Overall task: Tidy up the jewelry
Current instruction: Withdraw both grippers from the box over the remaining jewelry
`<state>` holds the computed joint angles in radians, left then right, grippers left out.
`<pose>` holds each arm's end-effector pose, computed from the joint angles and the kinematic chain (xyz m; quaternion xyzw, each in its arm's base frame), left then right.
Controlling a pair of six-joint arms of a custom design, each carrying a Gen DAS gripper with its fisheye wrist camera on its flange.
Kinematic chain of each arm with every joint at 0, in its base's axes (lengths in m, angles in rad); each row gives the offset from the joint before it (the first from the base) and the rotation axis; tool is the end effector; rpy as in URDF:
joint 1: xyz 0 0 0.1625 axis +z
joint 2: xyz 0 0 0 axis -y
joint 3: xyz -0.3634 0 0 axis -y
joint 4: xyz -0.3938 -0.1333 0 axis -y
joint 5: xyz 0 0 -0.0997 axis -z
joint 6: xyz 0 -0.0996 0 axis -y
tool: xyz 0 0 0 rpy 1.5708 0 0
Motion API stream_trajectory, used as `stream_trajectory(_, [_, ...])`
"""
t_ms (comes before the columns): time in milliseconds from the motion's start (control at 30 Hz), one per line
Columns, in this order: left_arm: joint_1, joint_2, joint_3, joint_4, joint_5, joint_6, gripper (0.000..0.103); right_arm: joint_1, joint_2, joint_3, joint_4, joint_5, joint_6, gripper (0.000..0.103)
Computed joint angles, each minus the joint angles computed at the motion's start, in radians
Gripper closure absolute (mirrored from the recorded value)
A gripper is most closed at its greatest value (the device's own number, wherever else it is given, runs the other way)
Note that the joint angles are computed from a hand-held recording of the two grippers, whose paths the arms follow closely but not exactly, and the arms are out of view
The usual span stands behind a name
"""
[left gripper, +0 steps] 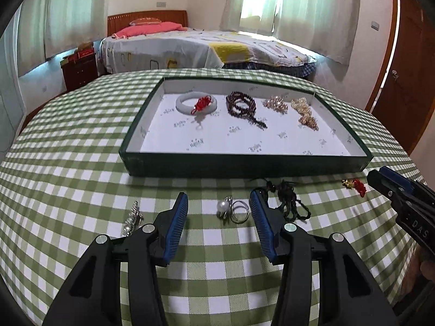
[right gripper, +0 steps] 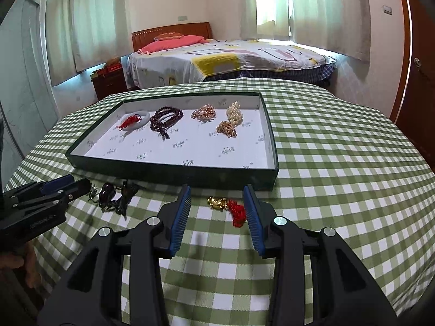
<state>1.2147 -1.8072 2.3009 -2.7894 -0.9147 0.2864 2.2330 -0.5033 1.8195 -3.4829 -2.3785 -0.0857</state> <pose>0.0464 -0.4319 0.3362 0.1711 0.8760 -0.3460 0.2894 0.3796 -0.3871 -0.0443 0.2137 -0.8604 0.3656 0.2834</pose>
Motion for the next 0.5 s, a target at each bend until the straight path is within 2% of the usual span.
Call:
stream_trajectory(200, [0.012,0.011,-0.005,0.032,0.0,-0.022,0.058,-0.004,-0.001,0.002,-0.003,0.007,0.001,0.064])
stream_trajectory(400, [0.02,0.019,-0.013,0.034,-0.009,-0.01,0.076,0.0,0.0,0.002,0.002,0.007,0.005,0.064])
stream_trajectory(500, [0.031,0.013,-0.018,0.049,-0.042,-0.006,0.087,0.0,0.0,0.001,0.005,0.006,0.008,0.064])
